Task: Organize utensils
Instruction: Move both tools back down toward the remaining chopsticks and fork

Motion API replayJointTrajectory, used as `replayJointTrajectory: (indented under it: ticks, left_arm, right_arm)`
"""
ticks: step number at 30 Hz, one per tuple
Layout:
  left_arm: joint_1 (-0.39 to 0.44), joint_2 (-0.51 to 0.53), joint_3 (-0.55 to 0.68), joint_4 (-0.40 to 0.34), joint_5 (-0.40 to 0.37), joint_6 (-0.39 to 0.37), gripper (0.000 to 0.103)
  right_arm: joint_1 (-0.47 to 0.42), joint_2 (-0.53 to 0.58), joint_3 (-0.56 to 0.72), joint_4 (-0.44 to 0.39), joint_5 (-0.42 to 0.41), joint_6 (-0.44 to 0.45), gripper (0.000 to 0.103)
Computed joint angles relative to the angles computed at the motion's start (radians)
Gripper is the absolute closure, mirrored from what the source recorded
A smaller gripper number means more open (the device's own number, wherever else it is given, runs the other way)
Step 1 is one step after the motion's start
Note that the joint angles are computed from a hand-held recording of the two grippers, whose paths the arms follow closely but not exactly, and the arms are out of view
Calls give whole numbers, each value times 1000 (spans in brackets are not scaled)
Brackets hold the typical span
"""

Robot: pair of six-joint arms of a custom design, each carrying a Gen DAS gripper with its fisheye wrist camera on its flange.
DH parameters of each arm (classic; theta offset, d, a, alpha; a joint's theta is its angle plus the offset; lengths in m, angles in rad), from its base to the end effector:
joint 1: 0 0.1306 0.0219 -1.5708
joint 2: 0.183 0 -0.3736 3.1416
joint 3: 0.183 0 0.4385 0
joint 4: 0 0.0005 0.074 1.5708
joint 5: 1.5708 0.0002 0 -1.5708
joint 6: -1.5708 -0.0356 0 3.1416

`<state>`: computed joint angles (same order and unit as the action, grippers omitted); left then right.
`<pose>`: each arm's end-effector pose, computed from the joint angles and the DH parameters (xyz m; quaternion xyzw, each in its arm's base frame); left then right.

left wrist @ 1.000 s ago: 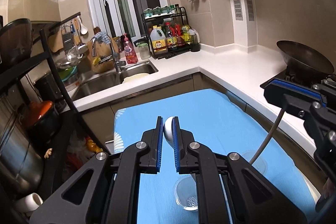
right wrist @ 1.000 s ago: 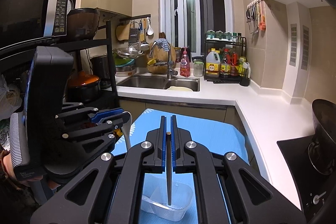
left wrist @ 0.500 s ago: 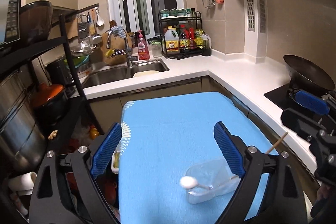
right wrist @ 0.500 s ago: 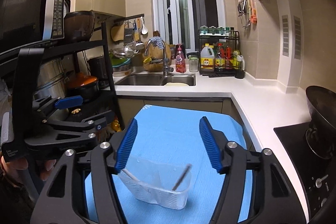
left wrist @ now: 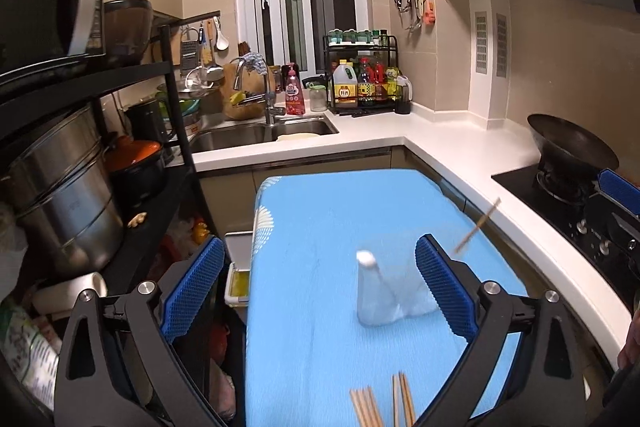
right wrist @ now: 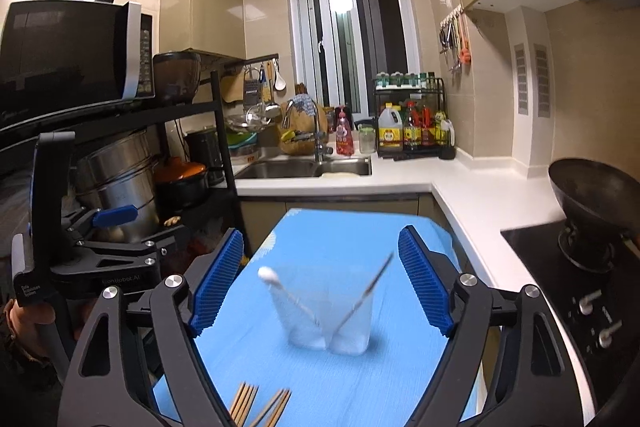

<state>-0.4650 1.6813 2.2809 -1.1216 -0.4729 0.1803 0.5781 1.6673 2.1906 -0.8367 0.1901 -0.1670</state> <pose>0.5286 -0.2476 0.6828 0.0033 0.8497 0.0380 0.5259 0.5135 0.3264 0.6751 -0.1097 0.7996 0.1416 0.5732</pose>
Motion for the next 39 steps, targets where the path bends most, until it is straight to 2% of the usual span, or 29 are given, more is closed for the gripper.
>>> replayJointTrajectory:
  ticks: [4, 8, 10, 15, 21, 28, 32, 39]
  left_arm:
    - [-44, -152, -235, 38, -48, 25, 9]
    - [-85, -281, -451, 47, -84, 118, 9]
    - [-103, -327, -541, 50, -101, 164, 9]
    - [-137, -411, -734, 38, -75, 288, 9]
    - [-177, -486, -934, 94, -54, 394, 9]
    - [-235, -524, -1043, 165, -120, 404, 9]
    - [-238, -523, -1057, 187, -119, 405, 10]
    - [-230, -564, -1088, 237, -76, 398, 10]
  right_arm:
    - [37, -152, -253, 36, 55, -72, 24]
    - [83, -269, -474, 71, 135, -123, 24]
    - [104, -306, -558, 70, 147, -150, 24]
    - [161, -359, -722, 64, 156, -199, 24]
    - [220, -391, -858, 113, 159, -216, 24]
    - [259, -409, -948, 215, 180, -176, 24]
    - [265, -415, -971, 253, 182, -170, 24]
    - [264, -421, -974, 259, 176, -148, 24]
